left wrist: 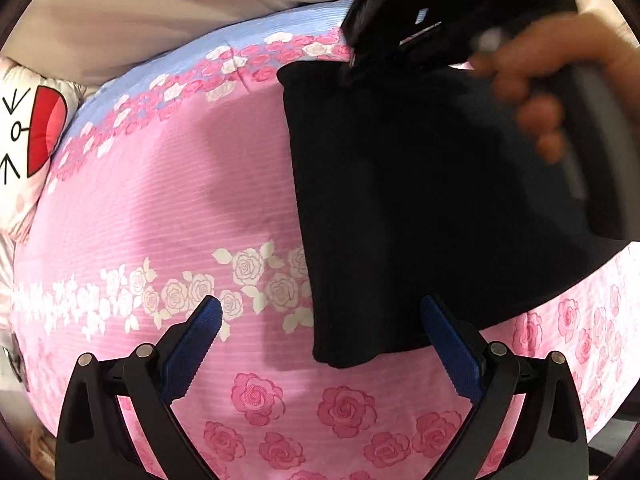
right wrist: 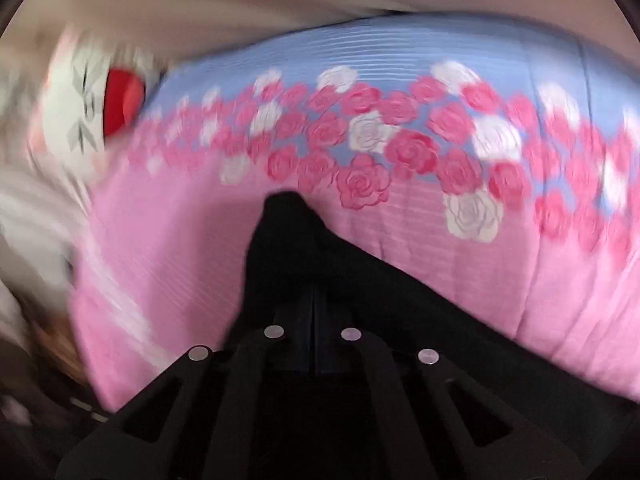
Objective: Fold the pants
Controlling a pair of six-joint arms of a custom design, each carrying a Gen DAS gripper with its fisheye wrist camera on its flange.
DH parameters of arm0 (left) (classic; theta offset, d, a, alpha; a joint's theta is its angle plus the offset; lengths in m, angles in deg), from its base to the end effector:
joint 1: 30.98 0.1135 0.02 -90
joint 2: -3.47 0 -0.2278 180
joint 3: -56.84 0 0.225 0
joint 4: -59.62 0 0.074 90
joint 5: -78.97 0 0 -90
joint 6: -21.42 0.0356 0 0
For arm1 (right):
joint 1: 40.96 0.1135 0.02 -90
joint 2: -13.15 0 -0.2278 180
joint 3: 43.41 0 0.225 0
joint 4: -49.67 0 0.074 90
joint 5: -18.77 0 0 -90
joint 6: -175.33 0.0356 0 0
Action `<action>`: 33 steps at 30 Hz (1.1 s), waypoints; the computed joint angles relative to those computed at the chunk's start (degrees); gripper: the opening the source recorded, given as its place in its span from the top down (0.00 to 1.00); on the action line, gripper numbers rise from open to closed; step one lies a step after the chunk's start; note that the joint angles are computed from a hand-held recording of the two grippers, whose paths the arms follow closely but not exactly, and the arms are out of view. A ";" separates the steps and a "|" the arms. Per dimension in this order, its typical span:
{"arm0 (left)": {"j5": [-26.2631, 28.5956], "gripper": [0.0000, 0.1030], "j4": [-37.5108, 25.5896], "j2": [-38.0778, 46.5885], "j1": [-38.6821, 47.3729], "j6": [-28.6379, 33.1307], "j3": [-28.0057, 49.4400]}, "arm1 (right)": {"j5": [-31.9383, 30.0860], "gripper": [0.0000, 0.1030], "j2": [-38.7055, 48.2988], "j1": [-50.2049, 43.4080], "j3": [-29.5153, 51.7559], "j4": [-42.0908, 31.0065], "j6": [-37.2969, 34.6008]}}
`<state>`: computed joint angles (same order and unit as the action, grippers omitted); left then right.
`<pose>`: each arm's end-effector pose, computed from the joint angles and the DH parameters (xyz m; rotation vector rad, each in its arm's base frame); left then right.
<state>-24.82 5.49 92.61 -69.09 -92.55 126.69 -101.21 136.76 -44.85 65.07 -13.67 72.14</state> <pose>0.2098 -0.1537 0.1629 0.2925 2.7551 0.0789 0.3846 -0.0083 0.1418 -0.3009 2.7706 0.6959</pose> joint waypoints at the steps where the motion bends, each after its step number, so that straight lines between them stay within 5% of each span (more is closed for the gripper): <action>1: 0.32 0.05 -0.08 0.24 0.21 0.06 0.26 | -0.82 1.00 -2.74 -0.51 -1.88 0.65 1.33; 4: 0.59 0.05 0.72 0.27 0.19 -0.02 -0.33 | -3.20 0.95 -11.21 0.74 -9.59 3.98 0.28; 7: 0.20 0.05 -0.36 1.45 0.03 0.47 1.16 | 4.47 1.00 -5.19 4.57 -6.59 4.42 -0.20; 11: -1.25 0.05 -2.09 1.66 0.26 2.48 3.83 | -2.37 0.99 -4.71 -1.11 -5.41 5.55 6.07; 14: -2.55 0.05 -2.73 1.05 -0.08 2.09 4.24 | -4.89 0.95 -16.65 -5.94 -15.23 5.23 -2.40; 17: -2.15 0.05 -3.75 1.39 0.08 1.70 5.37 | -0.57 0.95 -23.55 -14.61 -24.54 7.10 -8.94; 19: -2.55 0.05 -4.05 1.64 -0.25 1.90 6.05 | 2.30 1.00 -19.41 -21.93 -23.74 6.75 -9.20; 21: -2.93 0.05 -4.43 2.81 -0.56 2.38 7.53 | -3.75 1.00 -16.60 -30.13 -20.27 1.47 -9.13; 25: -3.86 0.05 -4.70 4.51 -1.33 2.51 9.73 | -6.23 0.95 -26.45 -38.14 -21.92 -3.89 -16.70; 29: -3.79 0.05 -6.24 6.81 -2.27 1.56 13.05 | 1.85 1.00 -23.30 -43.75 -26.72 1.59 -22.14; 33: -4.11 0.05 -7.58 7.02 -3.41 1.25 14.41 | -3.74 0.93 -28.09 -51.46 -26.12 -5.51 -24.11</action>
